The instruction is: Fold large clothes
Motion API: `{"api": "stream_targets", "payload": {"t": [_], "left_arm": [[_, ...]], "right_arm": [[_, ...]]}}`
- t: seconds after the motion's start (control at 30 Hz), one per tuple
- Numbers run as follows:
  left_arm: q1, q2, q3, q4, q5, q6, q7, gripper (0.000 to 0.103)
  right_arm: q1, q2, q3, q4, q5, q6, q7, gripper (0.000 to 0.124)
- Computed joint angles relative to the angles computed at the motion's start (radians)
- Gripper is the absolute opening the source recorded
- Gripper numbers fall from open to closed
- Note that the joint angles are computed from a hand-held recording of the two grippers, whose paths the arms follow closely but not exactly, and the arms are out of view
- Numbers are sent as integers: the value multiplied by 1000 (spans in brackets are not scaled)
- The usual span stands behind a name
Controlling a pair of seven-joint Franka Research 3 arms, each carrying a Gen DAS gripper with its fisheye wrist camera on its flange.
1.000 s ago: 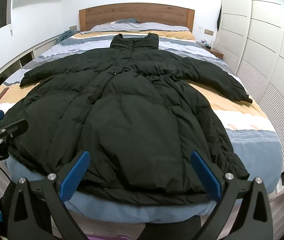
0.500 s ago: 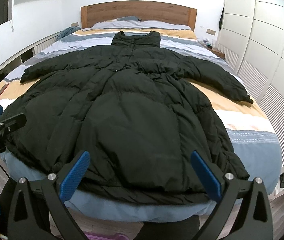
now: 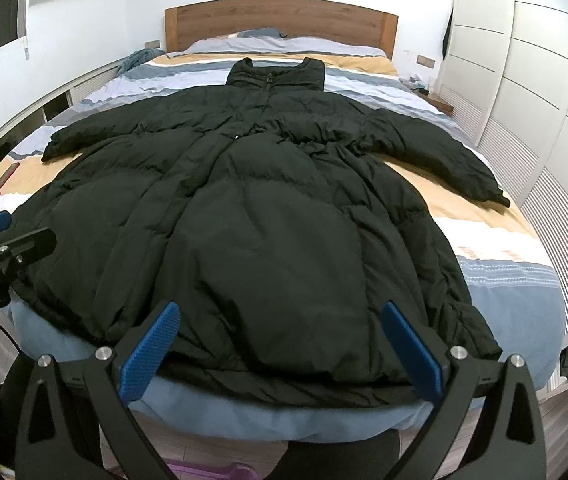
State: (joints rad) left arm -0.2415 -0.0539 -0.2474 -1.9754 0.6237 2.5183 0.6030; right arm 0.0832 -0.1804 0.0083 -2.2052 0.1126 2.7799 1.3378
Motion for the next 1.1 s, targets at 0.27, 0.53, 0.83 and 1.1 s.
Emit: {"api": "stream_targets", "payload": {"t": [0.27,0.53,0.83,1.1], "left_arm": [[3,-4,6,4,-38,4,50,102],[13,-7,11,11,-75,-25,50,102],[21,16,14,70,-39,-105,52,102],[48,61,43,230,121,-182,-17,102]], "right_arm": [[2,-1,2,1,-4,-1,2,102],[6,8,-2,23,8,-6,-6,102],[11,62,-23,112,66,-24,-51,102],[-22,233,-58,389,200,-82,-78,102]]}}
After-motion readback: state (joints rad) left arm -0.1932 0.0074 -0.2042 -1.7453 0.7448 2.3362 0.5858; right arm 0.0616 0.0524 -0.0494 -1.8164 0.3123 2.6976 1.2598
